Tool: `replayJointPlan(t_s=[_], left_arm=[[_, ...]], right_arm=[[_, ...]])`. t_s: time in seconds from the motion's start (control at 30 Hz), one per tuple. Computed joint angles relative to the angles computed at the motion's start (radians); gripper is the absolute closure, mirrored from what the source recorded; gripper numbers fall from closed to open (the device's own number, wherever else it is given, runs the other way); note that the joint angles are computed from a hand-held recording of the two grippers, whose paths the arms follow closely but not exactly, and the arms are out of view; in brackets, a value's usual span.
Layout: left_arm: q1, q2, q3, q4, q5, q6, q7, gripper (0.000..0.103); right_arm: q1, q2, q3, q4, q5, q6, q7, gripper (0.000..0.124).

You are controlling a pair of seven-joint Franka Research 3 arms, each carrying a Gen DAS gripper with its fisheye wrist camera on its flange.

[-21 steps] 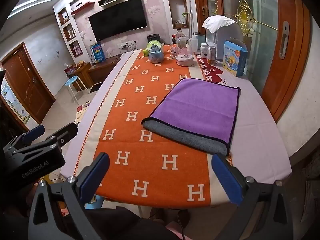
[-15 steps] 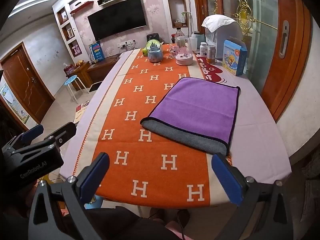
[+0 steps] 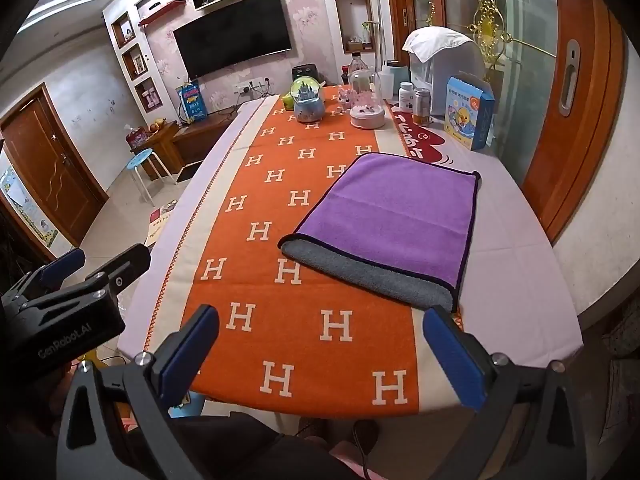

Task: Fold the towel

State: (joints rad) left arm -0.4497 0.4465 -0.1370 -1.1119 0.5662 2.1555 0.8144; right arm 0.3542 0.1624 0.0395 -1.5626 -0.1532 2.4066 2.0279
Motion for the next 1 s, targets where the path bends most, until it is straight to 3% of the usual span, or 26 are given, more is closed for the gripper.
replayJointPlan(t_s=[0.7, 1.0], left_arm=[[0.012, -0.025, -0.002, -0.046, -0.007, 0.014, 0.001, 0.001], [0.011, -0.019, -0.01, -0.044, -0.018, -0.004, 0.005, 0.001]], right_arm=[[-0.003, 0.005, -0.004, -0.037, 0.002, 0.024, 0.002, 0.022], [0.006, 0.002, 0.002, -0.026, -0.003, -0.014, 0.022, 0.022]])
